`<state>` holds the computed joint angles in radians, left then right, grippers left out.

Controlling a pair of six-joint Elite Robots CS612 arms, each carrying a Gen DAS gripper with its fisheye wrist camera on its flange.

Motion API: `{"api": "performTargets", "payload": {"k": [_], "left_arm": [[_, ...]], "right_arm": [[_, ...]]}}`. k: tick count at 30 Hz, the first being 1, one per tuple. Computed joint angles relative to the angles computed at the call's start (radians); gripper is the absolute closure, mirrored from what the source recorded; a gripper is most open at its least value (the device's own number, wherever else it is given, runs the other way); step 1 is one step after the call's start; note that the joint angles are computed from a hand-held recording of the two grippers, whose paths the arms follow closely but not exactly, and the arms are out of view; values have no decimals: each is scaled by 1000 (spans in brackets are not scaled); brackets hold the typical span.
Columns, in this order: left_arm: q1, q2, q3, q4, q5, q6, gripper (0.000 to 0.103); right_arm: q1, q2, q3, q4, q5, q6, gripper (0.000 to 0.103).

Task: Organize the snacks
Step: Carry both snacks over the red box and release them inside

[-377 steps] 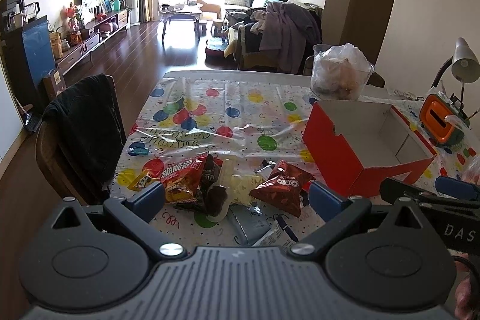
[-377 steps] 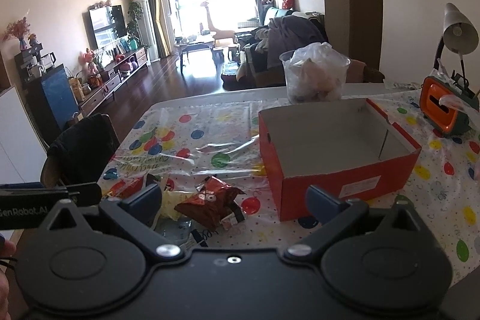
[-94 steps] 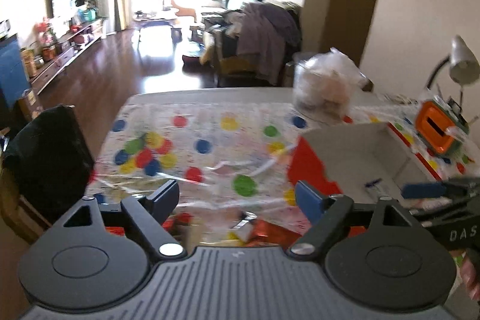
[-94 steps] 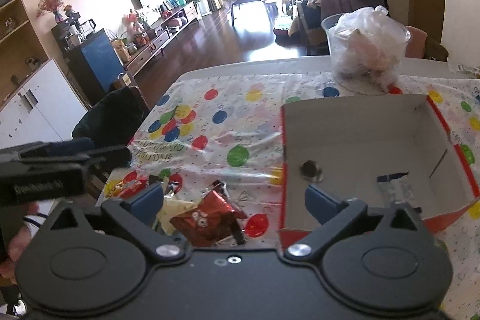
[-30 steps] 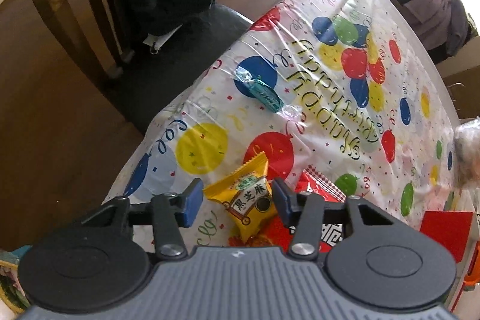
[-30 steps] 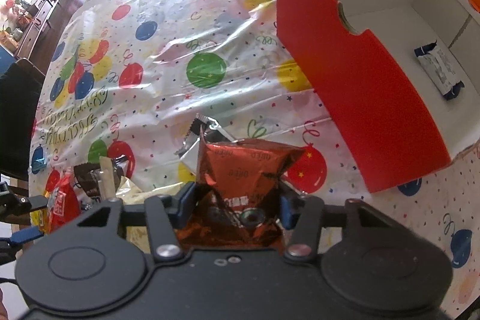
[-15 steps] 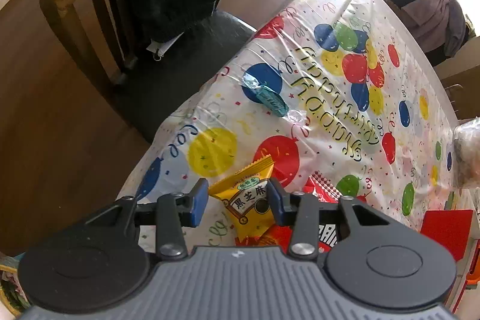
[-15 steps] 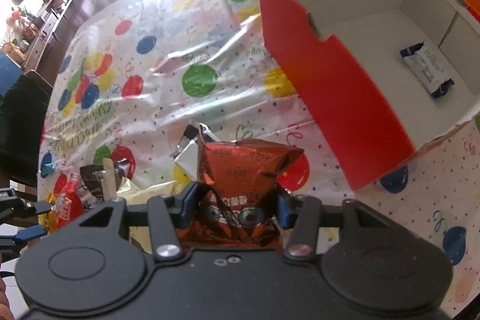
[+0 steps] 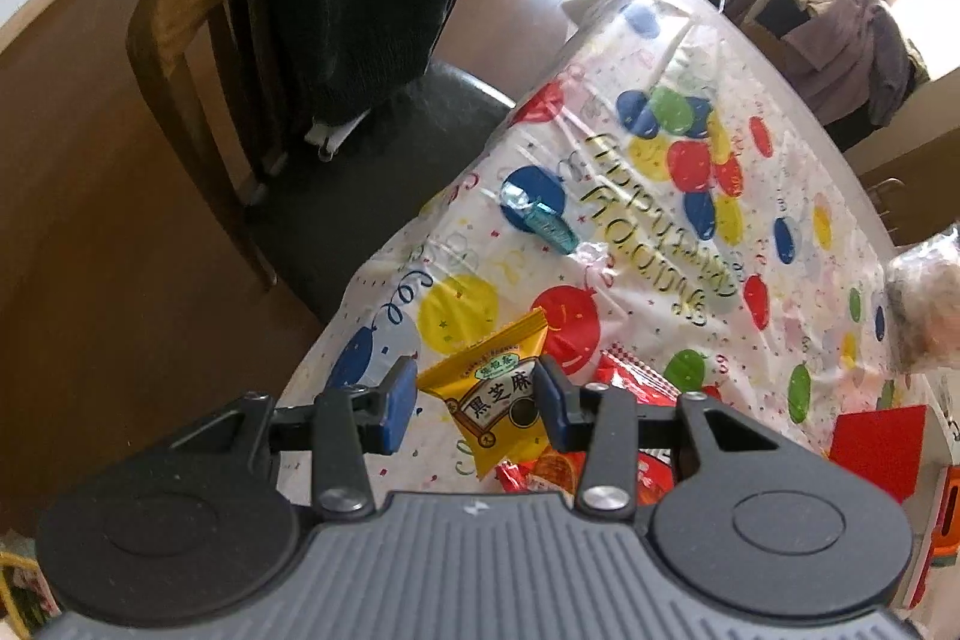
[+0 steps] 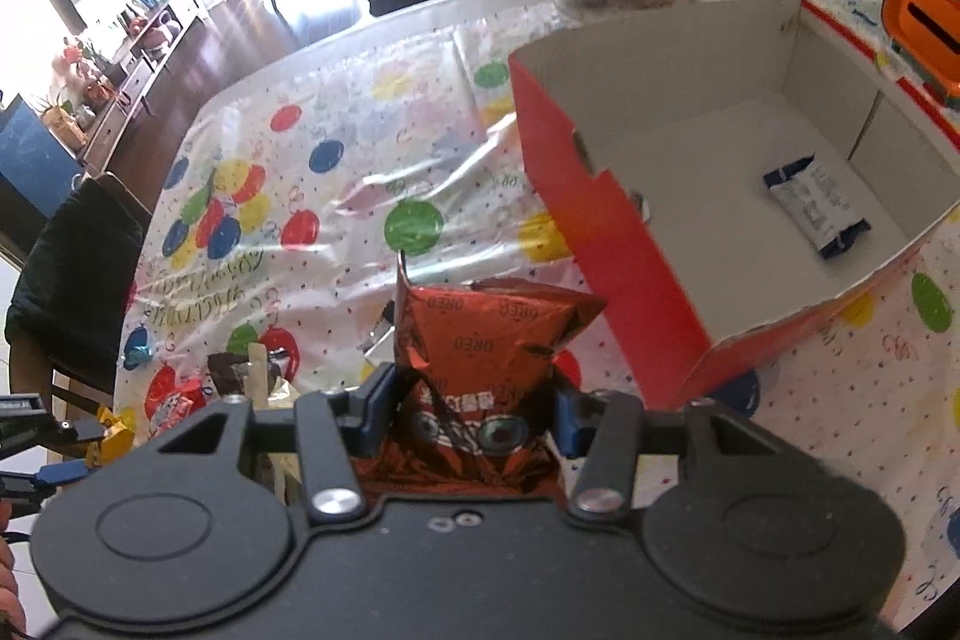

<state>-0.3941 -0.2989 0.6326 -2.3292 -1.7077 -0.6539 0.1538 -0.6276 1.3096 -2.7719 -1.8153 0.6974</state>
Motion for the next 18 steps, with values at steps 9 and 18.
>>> {"api": "performTargets", "payload": {"k": [9,18], "left_arm": [[-15,-78,106,-116,-3,72,61],[-61,-117,136,-160,-37,170,61]], "right_arm": [[-8,-43,58,-60,-7,-52,53],[-42,-90,121,-118,15,-135,53]]}}
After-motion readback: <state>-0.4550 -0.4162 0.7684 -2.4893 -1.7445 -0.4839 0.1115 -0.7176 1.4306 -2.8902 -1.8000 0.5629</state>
